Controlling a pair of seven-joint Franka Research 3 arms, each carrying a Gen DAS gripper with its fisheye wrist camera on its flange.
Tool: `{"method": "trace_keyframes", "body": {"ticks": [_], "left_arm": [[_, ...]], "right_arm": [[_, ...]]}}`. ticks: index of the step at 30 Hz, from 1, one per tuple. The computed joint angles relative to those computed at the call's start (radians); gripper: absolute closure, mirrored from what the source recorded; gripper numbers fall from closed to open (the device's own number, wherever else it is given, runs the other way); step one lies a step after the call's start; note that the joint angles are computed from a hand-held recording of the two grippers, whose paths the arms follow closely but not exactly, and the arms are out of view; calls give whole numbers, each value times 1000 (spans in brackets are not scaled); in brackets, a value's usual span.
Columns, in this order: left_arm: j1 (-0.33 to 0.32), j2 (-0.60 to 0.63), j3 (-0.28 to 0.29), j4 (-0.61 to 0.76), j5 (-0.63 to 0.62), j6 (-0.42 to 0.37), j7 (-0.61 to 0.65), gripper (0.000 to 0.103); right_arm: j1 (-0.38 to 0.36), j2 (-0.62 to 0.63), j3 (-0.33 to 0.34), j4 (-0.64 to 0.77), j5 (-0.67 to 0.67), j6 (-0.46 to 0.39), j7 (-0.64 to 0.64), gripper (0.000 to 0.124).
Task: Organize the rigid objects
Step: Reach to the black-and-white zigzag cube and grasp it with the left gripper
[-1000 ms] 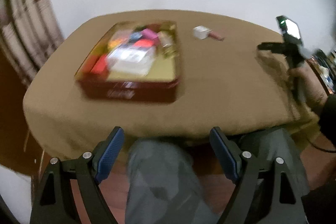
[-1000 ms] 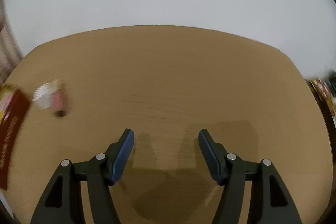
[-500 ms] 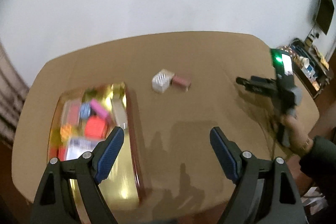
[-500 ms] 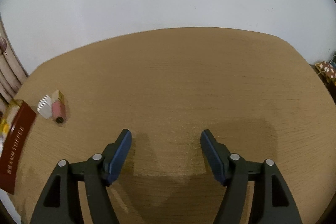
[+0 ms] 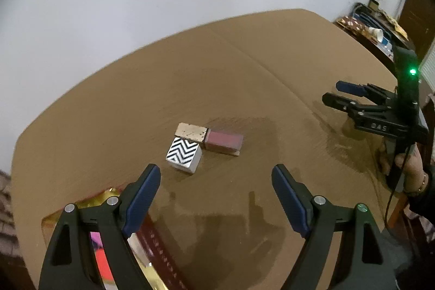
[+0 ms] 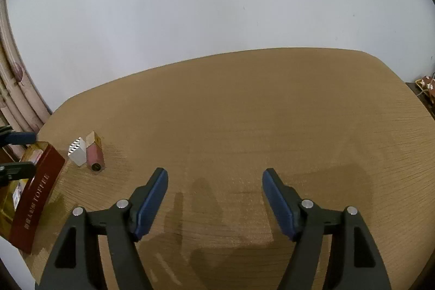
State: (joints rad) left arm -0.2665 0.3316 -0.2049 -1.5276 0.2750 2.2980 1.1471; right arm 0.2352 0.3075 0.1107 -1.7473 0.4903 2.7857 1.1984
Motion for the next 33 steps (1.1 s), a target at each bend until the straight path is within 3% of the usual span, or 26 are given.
{"method": "trace_keyframes", "body": {"ticks": [13,19,25,26,28,33], "left_arm": [[45,116,0,135,-96,-131,129,23],[56,159,-2,186,-129,-178,163,41],[58,190,-3,221,-148,-203,182,51],[58,192,-3,223,-152,-202,183,65],[59,201,-5,230,-159,-207,188,76],[31,116,13,118,-105,-140,119,76]], "right_arm": [[-19,8,17,1,60,7,-64,49],[-18,7,15,-1,67,8,-70,49],[-16,8,14,0,66,9,-68,49],[-16,8,14,-1,67,9,-69,49],[-16,8,15,0,68,9,-68,49],[-18,6,15,3,72,3,-69,49]]}}
